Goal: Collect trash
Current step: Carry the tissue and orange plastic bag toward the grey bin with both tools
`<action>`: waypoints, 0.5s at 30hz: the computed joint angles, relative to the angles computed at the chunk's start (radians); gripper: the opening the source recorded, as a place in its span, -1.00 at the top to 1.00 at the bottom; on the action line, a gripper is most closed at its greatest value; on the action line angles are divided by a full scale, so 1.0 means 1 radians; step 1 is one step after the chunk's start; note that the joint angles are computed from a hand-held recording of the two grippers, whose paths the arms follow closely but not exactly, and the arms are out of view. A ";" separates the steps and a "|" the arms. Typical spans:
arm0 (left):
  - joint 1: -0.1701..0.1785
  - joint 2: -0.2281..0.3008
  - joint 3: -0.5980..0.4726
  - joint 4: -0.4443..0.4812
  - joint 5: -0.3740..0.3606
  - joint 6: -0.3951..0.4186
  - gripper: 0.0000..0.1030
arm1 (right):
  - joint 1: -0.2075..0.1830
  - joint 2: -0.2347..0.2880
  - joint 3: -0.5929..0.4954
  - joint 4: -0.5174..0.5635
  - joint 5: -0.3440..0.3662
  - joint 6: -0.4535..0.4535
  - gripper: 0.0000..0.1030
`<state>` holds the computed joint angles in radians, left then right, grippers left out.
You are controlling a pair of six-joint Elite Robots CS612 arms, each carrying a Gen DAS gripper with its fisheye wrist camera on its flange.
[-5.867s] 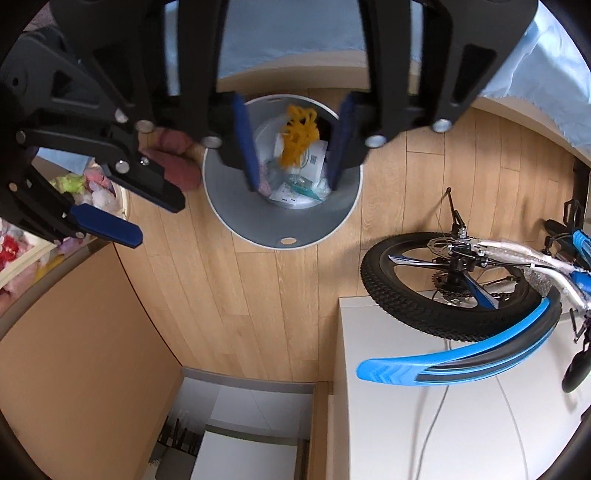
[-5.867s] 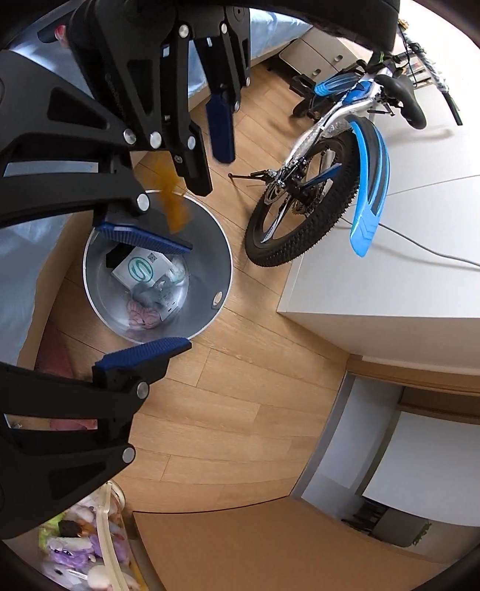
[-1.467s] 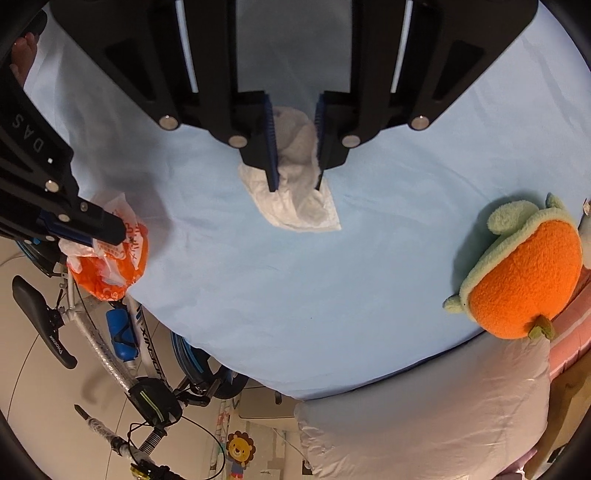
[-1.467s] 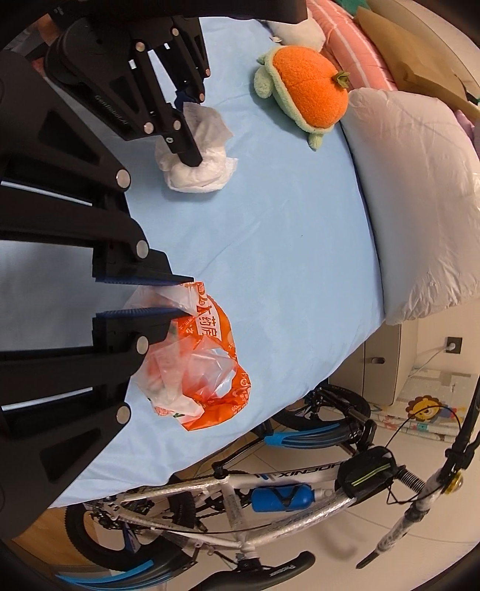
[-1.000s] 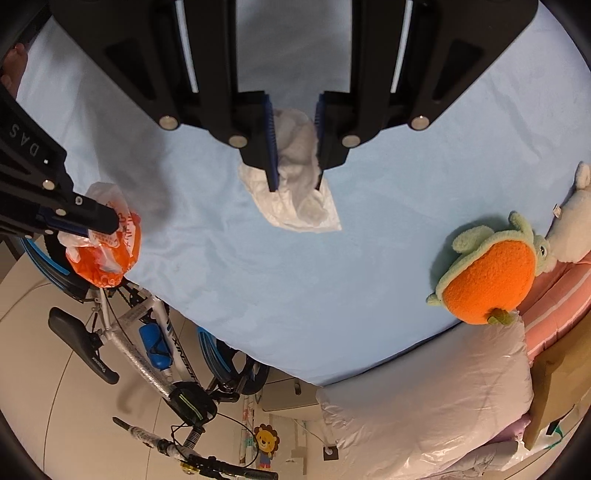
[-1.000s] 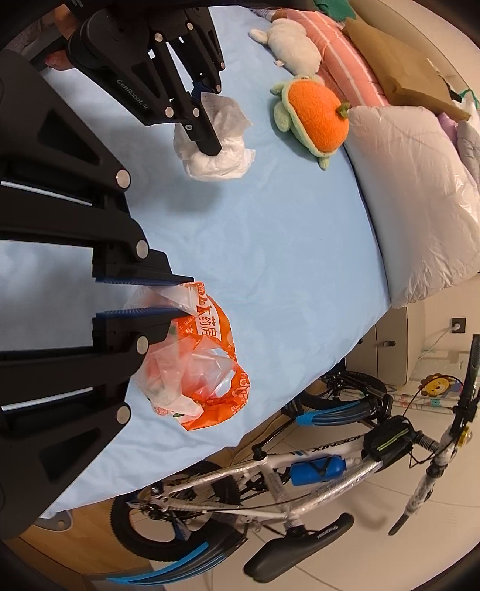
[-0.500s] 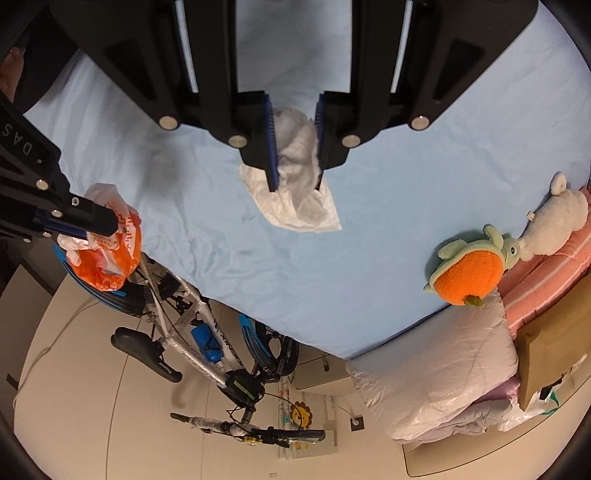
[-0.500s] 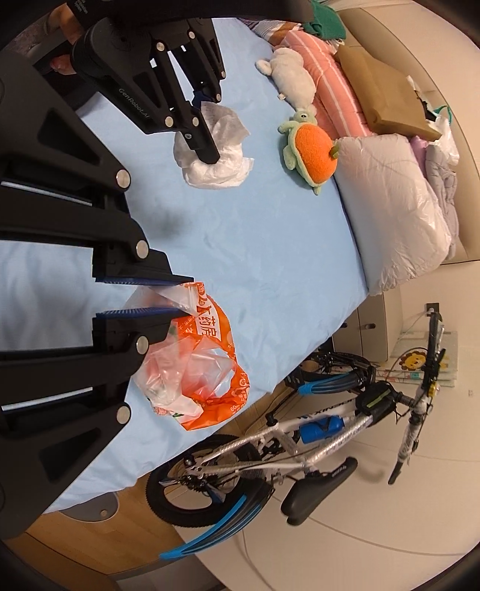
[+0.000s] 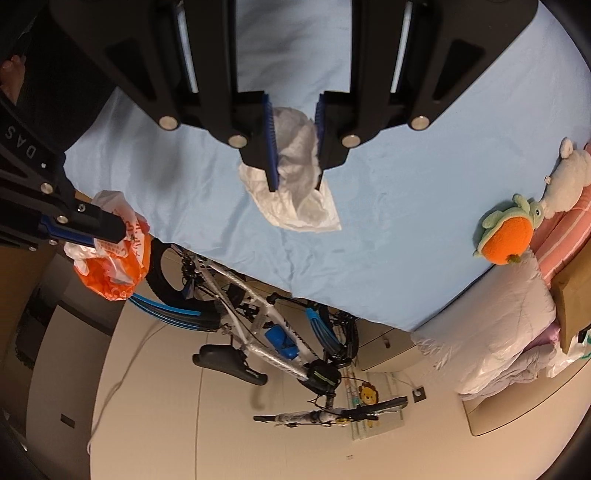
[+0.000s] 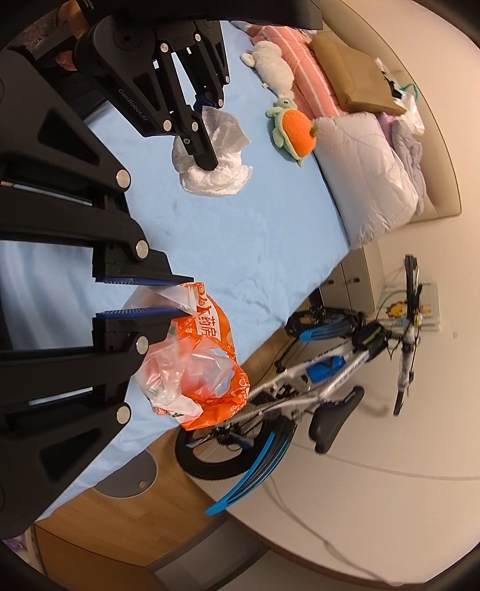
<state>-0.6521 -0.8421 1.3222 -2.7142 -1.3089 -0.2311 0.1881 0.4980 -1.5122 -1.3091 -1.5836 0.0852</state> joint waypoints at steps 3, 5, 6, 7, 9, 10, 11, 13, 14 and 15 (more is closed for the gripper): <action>-0.018 0.014 -0.025 0.009 -0.018 0.028 0.66 | -0.020 0.017 -0.047 0.028 -0.016 0.025 0.82; -0.028 0.026 -0.045 0.016 -0.030 0.049 0.66 | -0.034 0.028 -0.077 0.045 -0.030 0.043 0.82; -0.034 0.033 -0.058 0.020 -0.036 0.061 0.66 | -0.041 0.033 -0.092 0.054 -0.038 0.051 0.82; -0.039 0.040 -0.071 0.026 -0.043 0.071 0.66 | -0.047 0.037 -0.105 0.061 -0.047 0.060 0.82; -0.047 0.053 -0.093 0.032 -0.057 0.088 0.66 | -0.065 0.047 -0.133 0.078 -0.067 0.080 0.82; -0.052 0.062 -0.108 0.038 -0.065 0.100 0.66 | -0.075 0.052 -0.148 0.089 -0.079 0.092 0.82; -0.057 0.071 -0.124 0.045 -0.072 0.110 0.66 | -0.084 0.058 -0.163 0.100 -0.088 0.102 0.82; -0.067 0.090 -0.158 0.060 -0.084 0.137 0.66 | -0.103 0.068 -0.190 0.121 -0.103 0.124 0.82; -0.071 0.098 -0.173 0.066 -0.089 0.150 0.66 | -0.114 0.073 -0.204 0.133 -0.112 0.137 0.82; -0.076 0.107 -0.190 0.073 -0.097 0.162 0.67 | -0.123 0.077 -0.216 0.143 -0.119 0.147 0.82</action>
<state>-0.7277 -0.7350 1.1324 -2.6414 -1.4057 -0.0694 0.0647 0.5747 -1.7284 -1.1662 -1.7026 0.2323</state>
